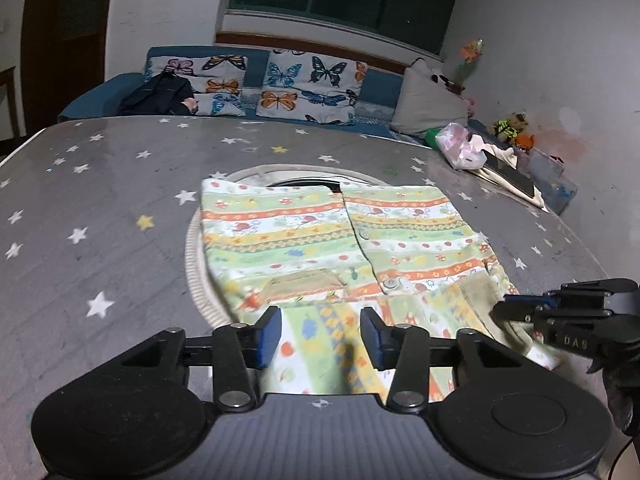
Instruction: Fold clothes
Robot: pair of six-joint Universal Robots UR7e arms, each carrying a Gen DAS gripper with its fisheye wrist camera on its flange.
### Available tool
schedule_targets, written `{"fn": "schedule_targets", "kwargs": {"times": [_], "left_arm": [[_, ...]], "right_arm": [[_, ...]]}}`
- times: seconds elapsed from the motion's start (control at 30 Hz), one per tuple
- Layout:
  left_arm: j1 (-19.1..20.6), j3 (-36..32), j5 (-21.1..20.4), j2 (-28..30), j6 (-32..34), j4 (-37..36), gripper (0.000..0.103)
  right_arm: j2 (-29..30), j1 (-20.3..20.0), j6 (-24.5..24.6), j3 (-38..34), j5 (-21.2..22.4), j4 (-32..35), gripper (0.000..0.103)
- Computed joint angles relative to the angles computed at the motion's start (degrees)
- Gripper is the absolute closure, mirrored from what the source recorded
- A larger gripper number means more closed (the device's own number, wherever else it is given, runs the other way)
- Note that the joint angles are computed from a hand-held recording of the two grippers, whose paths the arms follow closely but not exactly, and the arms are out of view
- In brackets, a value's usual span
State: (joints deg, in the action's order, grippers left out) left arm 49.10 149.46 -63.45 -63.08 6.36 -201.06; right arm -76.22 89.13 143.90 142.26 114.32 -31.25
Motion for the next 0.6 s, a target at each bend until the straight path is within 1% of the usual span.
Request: {"fn": "schedule_targets", "kwargs": {"times": [0.03, 0.07, 0.17, 0.23, 0.33, 0.4, 0.43, 0.53, 0.6], "left_arm": [[0.05, -0.4, 0.06, 0.69, 0.22, -0.21, 0.06], [0.29, -0.73, -0.14, 1.14, 0.57, -0.26, 0.061], [0.99, -1.54, -0.47, 2.47, 1.25, -0.55, 0.065], [1.18, -1.95, 0.03, 3.54, 1.61, -1.07, 0.068], [1.98, -2.58, 0.35, 4.5, 1.31, -0.71, 0.069], [2.45, -2.62, 0.53, 4.89, 1.56, -0.86, 0.069], [2.53, -2.55, 0.62, 4.99, 1.77, -1.08, 0.069], [2.47, -2.43, 1.19, 4.87, 1.8, -1.09, 0.067], [1.34, -2.07, 2.53, 4.54, 1.26, -1.06, 0.068]], "right_arm": [[0.47, -0.04, 0.1, -0.27, 0.52, 0.22, 0.092], [-0.08, -0.01, 0.02, -0.1, 0.19, -0.03, 0.092], [-1.83, 0.06, -0.15, 0.33, -1.4, -0.56, 0.092], [-1.6, 0.01, -0.8, -0.14, -3.02, -0.12, 0.091], [0.99, -1.15, -1.13, -1.87, -4.94, 1.68, 0.088], [2.77, -1.89, -1.37, -3.11, -6.13, 2.98, 0.087], [3.83, -2.18, -1.77, -3.53, -5.67, 2.81, 0.087], [4.55, -3.29, -3.19, -3.08, -6.01, 1.74, 0.087], [3.78, -2.68, -2.72, -2.63, -5.65, 1.87, 0.087]]}}
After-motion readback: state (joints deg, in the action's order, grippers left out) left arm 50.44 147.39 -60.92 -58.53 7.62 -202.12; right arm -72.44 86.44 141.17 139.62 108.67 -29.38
